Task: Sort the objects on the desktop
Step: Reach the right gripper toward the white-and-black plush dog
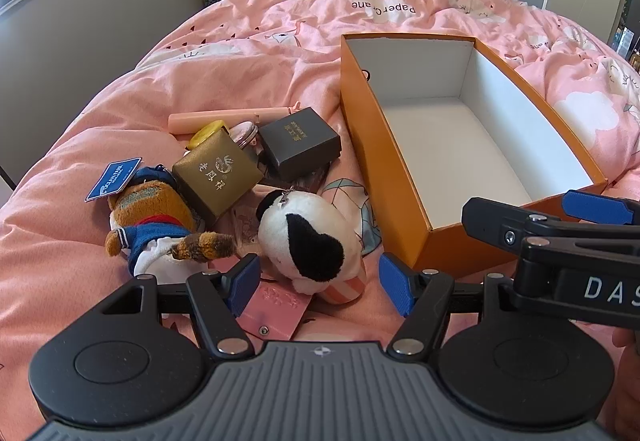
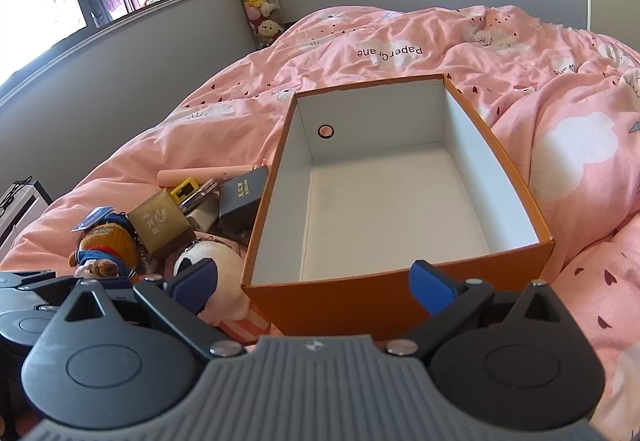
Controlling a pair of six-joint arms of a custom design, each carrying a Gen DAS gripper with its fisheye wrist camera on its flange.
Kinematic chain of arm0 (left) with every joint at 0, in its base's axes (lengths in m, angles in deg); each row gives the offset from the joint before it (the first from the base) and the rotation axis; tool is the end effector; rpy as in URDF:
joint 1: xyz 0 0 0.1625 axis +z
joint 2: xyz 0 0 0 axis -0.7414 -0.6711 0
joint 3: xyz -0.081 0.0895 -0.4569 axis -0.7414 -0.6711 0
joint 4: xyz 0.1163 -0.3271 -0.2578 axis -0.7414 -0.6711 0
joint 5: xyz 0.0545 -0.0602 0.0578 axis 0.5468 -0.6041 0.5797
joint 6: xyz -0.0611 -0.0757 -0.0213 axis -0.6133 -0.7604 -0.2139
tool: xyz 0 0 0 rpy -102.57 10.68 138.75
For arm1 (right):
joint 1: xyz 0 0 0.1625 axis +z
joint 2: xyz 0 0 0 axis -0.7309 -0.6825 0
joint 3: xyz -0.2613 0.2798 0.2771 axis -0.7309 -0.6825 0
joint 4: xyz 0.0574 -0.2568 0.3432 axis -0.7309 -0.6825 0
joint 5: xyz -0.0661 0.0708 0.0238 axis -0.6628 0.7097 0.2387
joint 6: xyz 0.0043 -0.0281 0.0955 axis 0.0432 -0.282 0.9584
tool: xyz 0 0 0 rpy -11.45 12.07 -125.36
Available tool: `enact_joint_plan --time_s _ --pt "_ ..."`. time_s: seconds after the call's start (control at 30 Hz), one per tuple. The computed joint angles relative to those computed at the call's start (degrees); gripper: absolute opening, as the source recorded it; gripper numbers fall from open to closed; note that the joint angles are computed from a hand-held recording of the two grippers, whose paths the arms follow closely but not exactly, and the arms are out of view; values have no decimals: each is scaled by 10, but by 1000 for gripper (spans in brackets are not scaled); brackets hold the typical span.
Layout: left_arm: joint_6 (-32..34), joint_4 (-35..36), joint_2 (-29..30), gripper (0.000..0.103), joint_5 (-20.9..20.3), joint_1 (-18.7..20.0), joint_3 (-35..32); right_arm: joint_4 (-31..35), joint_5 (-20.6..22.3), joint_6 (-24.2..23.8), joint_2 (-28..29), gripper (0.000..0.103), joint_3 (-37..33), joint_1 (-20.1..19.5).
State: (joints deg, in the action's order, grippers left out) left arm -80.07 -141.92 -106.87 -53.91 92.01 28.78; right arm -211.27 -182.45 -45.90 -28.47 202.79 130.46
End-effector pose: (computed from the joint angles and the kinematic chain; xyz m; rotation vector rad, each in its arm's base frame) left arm -0.3499 -0.6339 -0.0104 0.5655 2.2597 -0.6510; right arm 0.0441 -0.6118 0.2851 0.4283 -2.4417 1.0253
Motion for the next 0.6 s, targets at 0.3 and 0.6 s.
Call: enact_joint_plan --time_s 0.3,0.6 --pt "-5 9 -1 77 0 1 -1 5 -5 0 1 102 -2 1" --pt "-6 8 -1 77 -1 1 0 7 -10 0 4 102 -4 4"
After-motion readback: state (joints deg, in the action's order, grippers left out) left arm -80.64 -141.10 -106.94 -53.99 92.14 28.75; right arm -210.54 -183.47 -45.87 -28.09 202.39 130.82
